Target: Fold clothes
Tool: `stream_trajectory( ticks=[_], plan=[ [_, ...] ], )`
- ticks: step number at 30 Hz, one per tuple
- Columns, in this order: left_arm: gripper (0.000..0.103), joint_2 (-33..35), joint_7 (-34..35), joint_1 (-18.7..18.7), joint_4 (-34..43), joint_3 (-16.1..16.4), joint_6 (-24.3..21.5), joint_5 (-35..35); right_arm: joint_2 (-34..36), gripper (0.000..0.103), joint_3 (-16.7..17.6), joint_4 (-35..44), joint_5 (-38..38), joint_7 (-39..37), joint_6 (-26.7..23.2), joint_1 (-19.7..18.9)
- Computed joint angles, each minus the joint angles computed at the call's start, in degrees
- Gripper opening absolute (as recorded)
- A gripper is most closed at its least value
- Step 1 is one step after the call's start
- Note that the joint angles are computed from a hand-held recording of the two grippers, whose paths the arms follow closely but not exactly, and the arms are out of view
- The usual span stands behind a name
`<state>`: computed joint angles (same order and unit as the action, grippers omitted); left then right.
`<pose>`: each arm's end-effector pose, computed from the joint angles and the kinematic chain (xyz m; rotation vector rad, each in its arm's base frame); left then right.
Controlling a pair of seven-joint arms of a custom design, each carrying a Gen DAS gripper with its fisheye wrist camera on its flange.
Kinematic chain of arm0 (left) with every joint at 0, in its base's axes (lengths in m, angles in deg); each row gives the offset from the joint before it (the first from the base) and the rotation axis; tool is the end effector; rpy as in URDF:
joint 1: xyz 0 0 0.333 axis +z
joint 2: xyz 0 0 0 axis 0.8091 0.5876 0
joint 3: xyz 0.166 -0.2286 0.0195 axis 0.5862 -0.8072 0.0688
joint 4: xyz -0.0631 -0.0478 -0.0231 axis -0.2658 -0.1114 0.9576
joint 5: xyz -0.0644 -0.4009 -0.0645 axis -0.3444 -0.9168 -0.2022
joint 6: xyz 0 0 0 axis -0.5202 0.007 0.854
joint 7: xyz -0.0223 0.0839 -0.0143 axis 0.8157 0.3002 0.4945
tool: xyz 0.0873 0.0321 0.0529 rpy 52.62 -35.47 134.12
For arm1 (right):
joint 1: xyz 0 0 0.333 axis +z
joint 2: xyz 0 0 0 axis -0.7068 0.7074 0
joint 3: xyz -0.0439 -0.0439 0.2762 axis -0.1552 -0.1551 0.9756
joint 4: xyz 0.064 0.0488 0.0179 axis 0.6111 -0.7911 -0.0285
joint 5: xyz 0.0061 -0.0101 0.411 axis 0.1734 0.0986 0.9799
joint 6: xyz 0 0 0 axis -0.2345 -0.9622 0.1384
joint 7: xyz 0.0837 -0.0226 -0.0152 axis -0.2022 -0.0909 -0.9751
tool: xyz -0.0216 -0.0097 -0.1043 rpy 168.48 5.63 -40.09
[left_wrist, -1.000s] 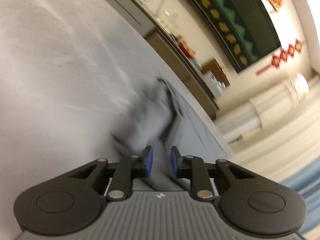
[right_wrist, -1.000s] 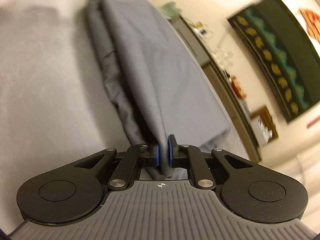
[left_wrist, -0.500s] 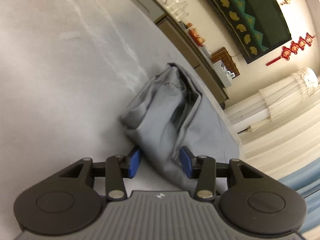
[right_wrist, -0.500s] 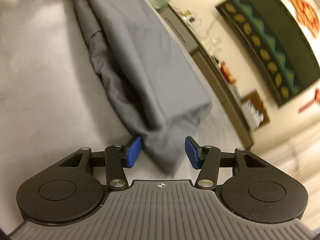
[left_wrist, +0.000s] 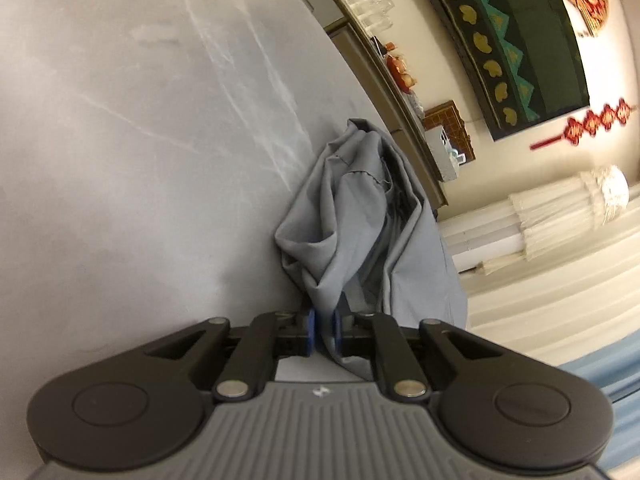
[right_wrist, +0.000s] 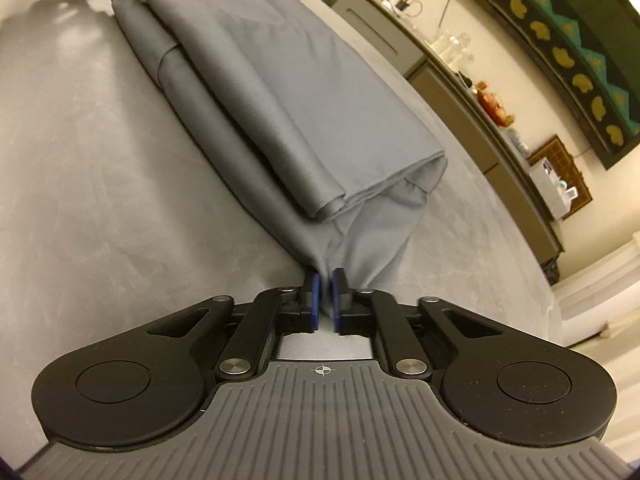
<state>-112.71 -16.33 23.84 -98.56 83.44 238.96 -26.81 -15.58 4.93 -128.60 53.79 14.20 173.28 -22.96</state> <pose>0.4224 -0.1381 0.4422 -2.5208 1.0408 -1.5486 0.4309 0.1500 0.4543 -2.4989 0.4768 -0.9432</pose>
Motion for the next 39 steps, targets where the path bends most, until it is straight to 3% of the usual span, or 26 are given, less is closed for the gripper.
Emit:
stream_trajectory(
  ticks=[2,5,7,8,10,13,15,19,21,23,24,26,28,30,31,34,36,37,38,39],
  plan=[
    [0.016,-2.41,-0.06,3.84,-1.04,-4.43,-2.19,-0.25,-1.12,0.014,-2.91,1.47,2.56,-0.96,-4.61,1.75],
    [0.014,-7.7,0.23,12.69,-1.97,-14.18,-5.94,0.28,-2.45,0.018,-5.68,4.08,7.56,-2.62,-11.18,2.76],
    [0.016,-10.24,1.76,17.61,-0.67,-18.73,-8.13,2.46,-4.18,0.021,-9.45,5.9,14.81,-5.17,-12.86,5.83],
    [0.017,-9.8,3.76,18.35,1.18,-18.87,-8.66,3.91,-4.61,0.029,-11.2,7.13,18.57,-6.32,-13.3,7.46],
    [0.017,-5.94,9.15,15.96,7.02,-15.46,-10.78,5.55,-2.2,0.037,-14.28,11.1,26.86,-8.55,-11.19,11.93],
    [0.018,3.07,13.68,18.45,20.08,-16.53,-18.14,8.56,7.29,0.049,-15.53,19.82,35.19,-10.61,-7.88,15.88],
    [0.018,9.66,21.74,15.53,28.46,-14.01,-22.69,5.0,16.03,0.049,-14.12,27.1,36.51,-9.67,-6.81,15.44],
    [0.018,21.87,25.3,18.89,42.96,-16.59,-34.55,7.88,30.3,0.049,-12.37,40.69,41.41,-7.35,-9.86,13.6],
    [0.016,25.69,23.91,20.78,46.69,-17.68,-39.38,10.62,34.41,0.044,-11.92,44.44,37.07,-1.85,-15.62,11.75],
    [0.006,25.62,23.42,21.98,44.63,-18.04,-37.99,8.67,37.48,0.043,-11.79,46.62,34.97,-1.4,-20.32,10.25],
    [0.004,25.05,23.8,22.41,43.05,-18.12,-36.62,6.9,37.25,0.043,-9.8,45.85,39.29,-5.75,-20.25,7.76],
    [0.004,23.8,23.72,22.95,41.13,-18.38,-35.3,5.58,37.65,0.043,-8.57,46.9,42.93,-6.12,-24.01,4.86],
    [0.003,21.78,20.53,23.45,39.97,-19.02,-36.03,8.57,37.88,0.042,-7.7,47.74,40.58,-4.12,-24.93,3.65],
    [0.009,17.87,16.18,23.89,37.7,-20.35,-35.54,13.76,34.95,0.04,-6.33,44.84,39.96,-2.72,-22.39,2.94],
    [0.011,15.72,15.76,23.59,36.18,-20.76,-34.12,14.25,32.25,0.039,-5.01,42.6,43.94,-5.58,-22.35,2.01],
    [0.015,10.39,20.11,20.62,30.75,-20.99,-32.55,11.32,25.85,0.038,-2.15,37.51,53.11,-12.94,-25.41,0.16],
    [0.015,9.2,17.58,22.03,28.89,-23.3,-35.67,14.84,24.22,0.036,-0.02,34.76,50.29,-14.04,-27.2,-0.58],
    [0.019,8.93,16.16,22.23,27.4,-23.21,-35.54,14.68,24.39,0.037,0.9,33.65,49.03,-13.34,-25.6,-1.26],
    [0.019,8.14,15.93,21.5,25.18,-22.05,-33.25,12.34,24.61,0.047,1.82,32.58,47.71,-12.55,-24.0,-1.94],
    [0.019,7.17,15.87,20.73,23.27,-20.97,-31.05,9.88,24.88,0.049,2.74,31.53,46.31,-11.66,-22.39,-2.62]
  ],
)
